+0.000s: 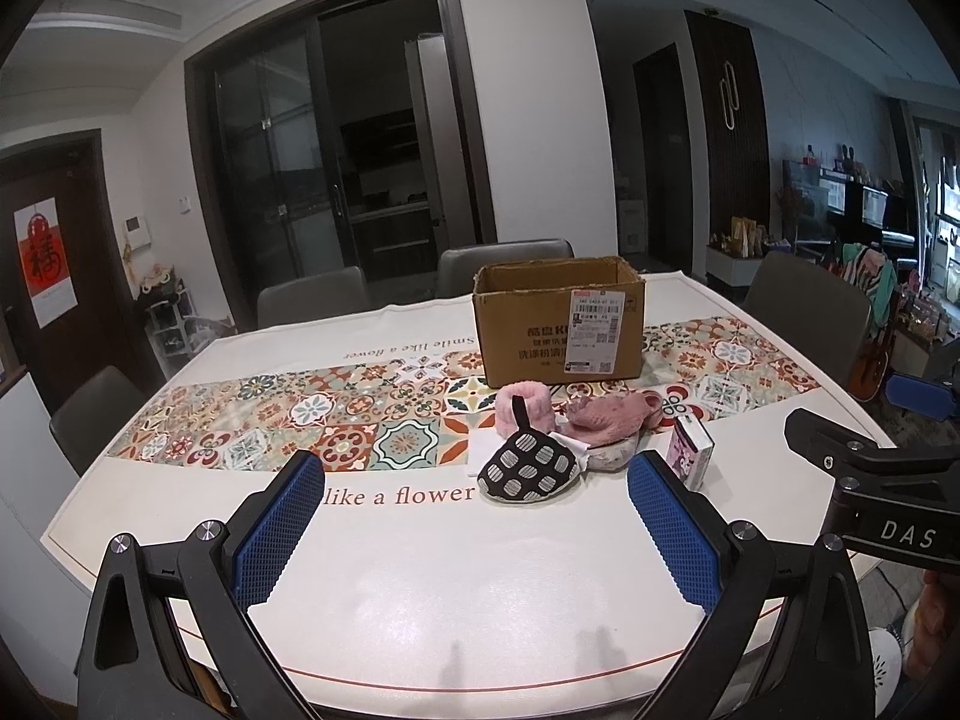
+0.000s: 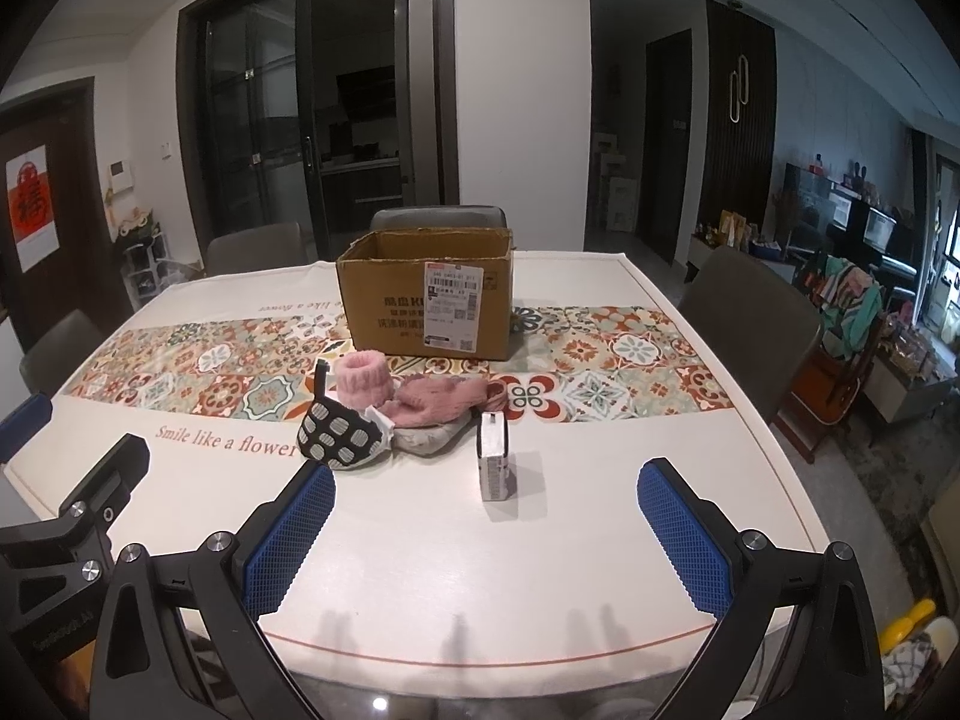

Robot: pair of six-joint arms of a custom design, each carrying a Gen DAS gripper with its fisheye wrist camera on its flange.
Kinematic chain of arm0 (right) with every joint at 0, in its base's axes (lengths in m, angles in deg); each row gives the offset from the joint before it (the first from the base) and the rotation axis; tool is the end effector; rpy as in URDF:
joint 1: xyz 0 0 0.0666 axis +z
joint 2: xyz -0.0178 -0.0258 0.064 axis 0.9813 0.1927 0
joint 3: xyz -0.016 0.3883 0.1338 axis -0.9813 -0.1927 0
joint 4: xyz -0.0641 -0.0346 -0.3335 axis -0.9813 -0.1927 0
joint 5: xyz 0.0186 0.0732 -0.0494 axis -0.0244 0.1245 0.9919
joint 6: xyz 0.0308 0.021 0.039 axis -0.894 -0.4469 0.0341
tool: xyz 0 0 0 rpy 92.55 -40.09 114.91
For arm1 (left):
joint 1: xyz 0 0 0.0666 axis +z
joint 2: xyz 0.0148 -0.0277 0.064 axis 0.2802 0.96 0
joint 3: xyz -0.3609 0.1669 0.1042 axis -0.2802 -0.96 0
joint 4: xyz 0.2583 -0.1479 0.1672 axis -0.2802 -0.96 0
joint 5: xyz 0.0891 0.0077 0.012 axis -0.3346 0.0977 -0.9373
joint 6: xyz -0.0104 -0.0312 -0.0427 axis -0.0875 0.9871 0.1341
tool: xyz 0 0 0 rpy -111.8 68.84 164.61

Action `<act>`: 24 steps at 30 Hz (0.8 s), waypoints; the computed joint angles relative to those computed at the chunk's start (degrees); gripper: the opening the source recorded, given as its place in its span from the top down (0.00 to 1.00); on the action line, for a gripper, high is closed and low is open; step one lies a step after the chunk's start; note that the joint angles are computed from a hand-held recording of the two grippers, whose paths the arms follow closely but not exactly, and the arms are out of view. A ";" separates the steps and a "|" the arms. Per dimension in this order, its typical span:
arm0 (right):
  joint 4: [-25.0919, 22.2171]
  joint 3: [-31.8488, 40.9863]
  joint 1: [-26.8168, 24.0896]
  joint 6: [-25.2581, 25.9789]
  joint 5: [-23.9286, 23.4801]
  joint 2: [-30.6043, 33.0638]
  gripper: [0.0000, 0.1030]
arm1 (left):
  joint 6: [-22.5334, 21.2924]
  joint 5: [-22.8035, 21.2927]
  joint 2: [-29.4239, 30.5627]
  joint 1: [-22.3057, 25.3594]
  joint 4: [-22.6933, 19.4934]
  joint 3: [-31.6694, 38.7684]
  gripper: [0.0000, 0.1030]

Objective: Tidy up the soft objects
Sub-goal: 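Grasp the black-and-white slipper with the left tool while the right tool grasps the small pink box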

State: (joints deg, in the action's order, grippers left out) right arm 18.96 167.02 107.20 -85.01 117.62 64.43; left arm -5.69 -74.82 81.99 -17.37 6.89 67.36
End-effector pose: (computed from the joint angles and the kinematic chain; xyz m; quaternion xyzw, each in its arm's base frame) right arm 0.3288 0.1488 0.5507 0.2271 0.8558 -0.1051 0.4528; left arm 0.4093 -0.2675 0.5715 0.2508 0.8191 -0.0735 0.5107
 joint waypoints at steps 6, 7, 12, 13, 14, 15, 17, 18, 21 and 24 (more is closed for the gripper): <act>0.74 1.08 -2.23 0.29 -2.71 2.29 0.00 | -1.40 1.27 3.81 0.77 -2.23 4.14 0.00; 0.88 1.14 -2.61 0.29 -3.06 2.58 0.00 | -1.79 1.72 4.63 0.96 -2.61 5.02 0.00; 0.74 2.25 -4.80 -0.60 -5.16 4.86 0.00 | -3.75 4.10 8.69 1.75 -4.69 9.47 0.00; 0.64 2.54 -5.19 -0.85 -5.61 5.31 0.00 | -4.24 4.65 9.72 1.92 -5.33 10.68 0.00; 0.61 2.87 -5.74 -1.12 -6.20 5.93 0.00 | -4.65 5.27 10.78 2.11 -6.14 12.01 0.00; 0.53 3.25 -6.20 -1.27 -6.59 6.50 0.01 | -4.96 5.78 11.60 2.27 -6.71 13.02 0.00; 0.31 4.05 -7.05 -1.64 -7.46 7.64 0.01 | -5.84 6.98 13.42 2.65 -7.96 15.24 0.01; 0.26 4.44 -7.53 -1.87 -8.01 8.29 0.01 | -6.41 7.45 14.51 2.81 -8.68 16.55 0.01; -0.20 5.65 -8.89 -2.50 -9.52 10.11 0.01 | -7.95 9.20 17.78 3.31 -11.02 20.60 0.03; -0.73 6.63 -10.07 -3.15 -10.73 11.93 0.01 | -9.45 10.61 21.03 3.55 -13.81 25.00 0.05</act>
State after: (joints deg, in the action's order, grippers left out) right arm 18.22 173.65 97.13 -88.16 106.90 76.36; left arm -15.15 -64.21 103.02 -13.83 -6.92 92.35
